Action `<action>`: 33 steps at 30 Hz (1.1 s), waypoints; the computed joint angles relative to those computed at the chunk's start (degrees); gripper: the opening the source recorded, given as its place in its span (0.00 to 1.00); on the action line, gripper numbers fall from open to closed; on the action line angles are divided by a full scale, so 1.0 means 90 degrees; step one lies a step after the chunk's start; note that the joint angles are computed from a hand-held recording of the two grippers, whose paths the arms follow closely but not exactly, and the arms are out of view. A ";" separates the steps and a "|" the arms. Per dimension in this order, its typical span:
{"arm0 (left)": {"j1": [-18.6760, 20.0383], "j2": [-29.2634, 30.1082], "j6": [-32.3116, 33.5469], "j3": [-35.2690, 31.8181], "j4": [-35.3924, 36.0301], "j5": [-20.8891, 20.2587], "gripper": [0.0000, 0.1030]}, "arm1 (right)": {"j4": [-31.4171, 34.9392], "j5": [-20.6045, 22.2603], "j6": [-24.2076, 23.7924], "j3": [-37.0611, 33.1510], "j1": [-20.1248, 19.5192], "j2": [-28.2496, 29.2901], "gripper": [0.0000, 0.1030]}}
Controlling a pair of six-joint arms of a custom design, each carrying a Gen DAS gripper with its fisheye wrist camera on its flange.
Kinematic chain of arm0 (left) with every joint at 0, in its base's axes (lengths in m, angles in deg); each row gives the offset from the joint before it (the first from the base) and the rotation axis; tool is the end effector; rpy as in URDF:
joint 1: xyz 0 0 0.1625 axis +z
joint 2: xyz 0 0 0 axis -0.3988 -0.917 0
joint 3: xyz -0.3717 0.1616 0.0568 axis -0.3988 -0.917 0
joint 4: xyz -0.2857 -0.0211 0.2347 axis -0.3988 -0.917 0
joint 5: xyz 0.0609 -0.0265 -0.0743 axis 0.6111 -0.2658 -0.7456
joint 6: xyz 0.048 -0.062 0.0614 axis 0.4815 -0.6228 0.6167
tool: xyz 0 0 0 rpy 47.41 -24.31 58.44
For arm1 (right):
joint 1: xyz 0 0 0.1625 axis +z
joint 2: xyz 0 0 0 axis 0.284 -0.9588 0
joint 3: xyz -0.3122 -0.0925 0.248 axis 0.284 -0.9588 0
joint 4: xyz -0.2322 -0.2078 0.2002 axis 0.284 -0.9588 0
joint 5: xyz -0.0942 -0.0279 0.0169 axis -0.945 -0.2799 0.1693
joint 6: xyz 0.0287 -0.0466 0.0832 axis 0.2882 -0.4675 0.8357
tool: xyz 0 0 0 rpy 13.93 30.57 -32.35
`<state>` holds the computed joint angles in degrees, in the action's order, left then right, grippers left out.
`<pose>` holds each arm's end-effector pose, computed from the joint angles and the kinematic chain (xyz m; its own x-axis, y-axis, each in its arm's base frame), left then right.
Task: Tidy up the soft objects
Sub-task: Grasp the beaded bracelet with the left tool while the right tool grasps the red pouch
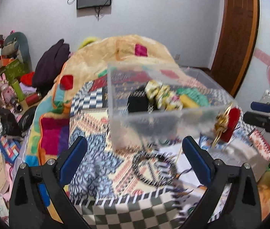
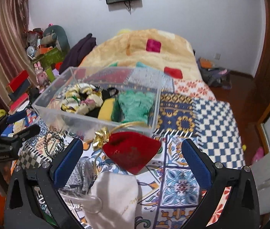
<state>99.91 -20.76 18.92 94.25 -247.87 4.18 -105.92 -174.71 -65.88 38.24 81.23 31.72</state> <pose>-0.0129 -0.8093 0.1847 -0.7093 0.3062 -0.6349 0.6422 0.6521 -0.4030 0.1987 -0.8058 0.0155 -0.7954 -0.1216 0.5938 -0.4879 0.7096 -0.5083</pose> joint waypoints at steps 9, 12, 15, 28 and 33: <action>0.0210 0.0108 -0.0303 -0.0311 0.0897 -0.0105 0.69 | 0.0642 0.0012 0.0445 -0.0388 -0.0107 0.0203 0.87; 0.0212 0.0152 -0.0293 -0.0384 0.1081 -0.0099 0.56 | 0.0811 0.0047 0.0506 -0.0493 -0.0128 0.0251 0.76; 0.0204 0.0175 -0.0261 -0.0377 0.1095 -0.0038 0.43 | 0.0889 0.0065 0.0477 -0.0517 -0.0136 0.0276 0.59; 0.0250 0.0085 -0.0178 -0.0235 0.0923 -0.0265 0.07 | 0.0167 0.0176 -0.0012 0.0132 -0.0071 0.0059 0.22; 0.0202 -0.0116 -0.0073 0.0061 0.0570 -0.0490 0.07 | -0.0257 0.0391 -0.0168 0.0605 -0.0036 -0.0192 0.22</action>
